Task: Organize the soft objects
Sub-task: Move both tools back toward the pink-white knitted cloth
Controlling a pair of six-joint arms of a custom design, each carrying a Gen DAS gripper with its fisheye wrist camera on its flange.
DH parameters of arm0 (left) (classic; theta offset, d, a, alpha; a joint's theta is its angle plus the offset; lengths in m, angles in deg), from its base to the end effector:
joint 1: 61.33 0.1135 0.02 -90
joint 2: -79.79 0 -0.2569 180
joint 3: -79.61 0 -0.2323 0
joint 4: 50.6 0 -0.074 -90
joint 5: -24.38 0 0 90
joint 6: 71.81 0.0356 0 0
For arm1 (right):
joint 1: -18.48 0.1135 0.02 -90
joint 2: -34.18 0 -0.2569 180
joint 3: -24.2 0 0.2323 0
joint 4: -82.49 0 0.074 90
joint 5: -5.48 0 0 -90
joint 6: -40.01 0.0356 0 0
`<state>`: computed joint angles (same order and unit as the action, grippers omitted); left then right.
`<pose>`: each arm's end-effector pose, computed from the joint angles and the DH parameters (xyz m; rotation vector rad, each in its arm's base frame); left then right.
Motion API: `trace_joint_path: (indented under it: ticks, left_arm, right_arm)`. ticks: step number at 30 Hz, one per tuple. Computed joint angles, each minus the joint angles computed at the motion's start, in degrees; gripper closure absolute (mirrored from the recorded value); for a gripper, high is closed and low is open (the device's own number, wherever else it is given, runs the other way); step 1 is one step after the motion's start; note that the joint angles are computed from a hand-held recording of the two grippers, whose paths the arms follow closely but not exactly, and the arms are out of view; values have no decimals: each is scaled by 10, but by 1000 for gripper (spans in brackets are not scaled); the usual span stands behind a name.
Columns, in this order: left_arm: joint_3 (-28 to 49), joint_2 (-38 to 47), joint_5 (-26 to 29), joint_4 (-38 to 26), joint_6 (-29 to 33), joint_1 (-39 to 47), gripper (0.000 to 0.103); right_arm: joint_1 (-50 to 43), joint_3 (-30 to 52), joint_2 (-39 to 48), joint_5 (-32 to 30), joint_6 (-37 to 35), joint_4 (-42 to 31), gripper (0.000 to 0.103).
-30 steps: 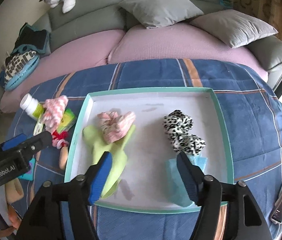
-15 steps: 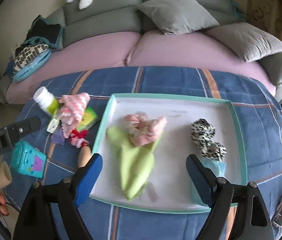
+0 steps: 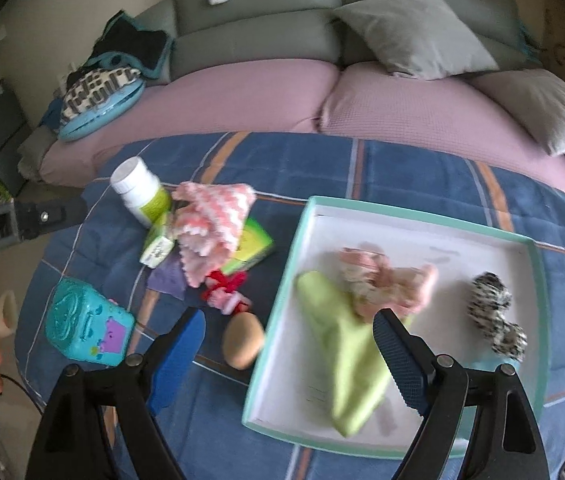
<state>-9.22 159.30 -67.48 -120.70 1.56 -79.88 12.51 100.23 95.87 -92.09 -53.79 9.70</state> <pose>0.2450 -0.0810 0.3197 0.0316 2.6009 -0.1819 0.1799 -0.0141 0.3041 0.0006 2.5807 0.1080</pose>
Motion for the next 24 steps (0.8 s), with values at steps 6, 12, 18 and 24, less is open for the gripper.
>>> trace_joint_path:
  ticks: [6,12,18,24]
  left_arm:
    - [33,53,39,-25,15,41,4]
    - [57,111,60,-27,-6,58,4]
    - [79,158,69,-23,-16,64,4]
    - [100,205,85,-21,-23,70,12]
  right_arm:
    - [56,4,39,3,39,41,16]
    - [100,7,86,19,51,82,20]
    - [116,20,140,30,55,118,27]
    - [122,42,193,29,51,145,40]
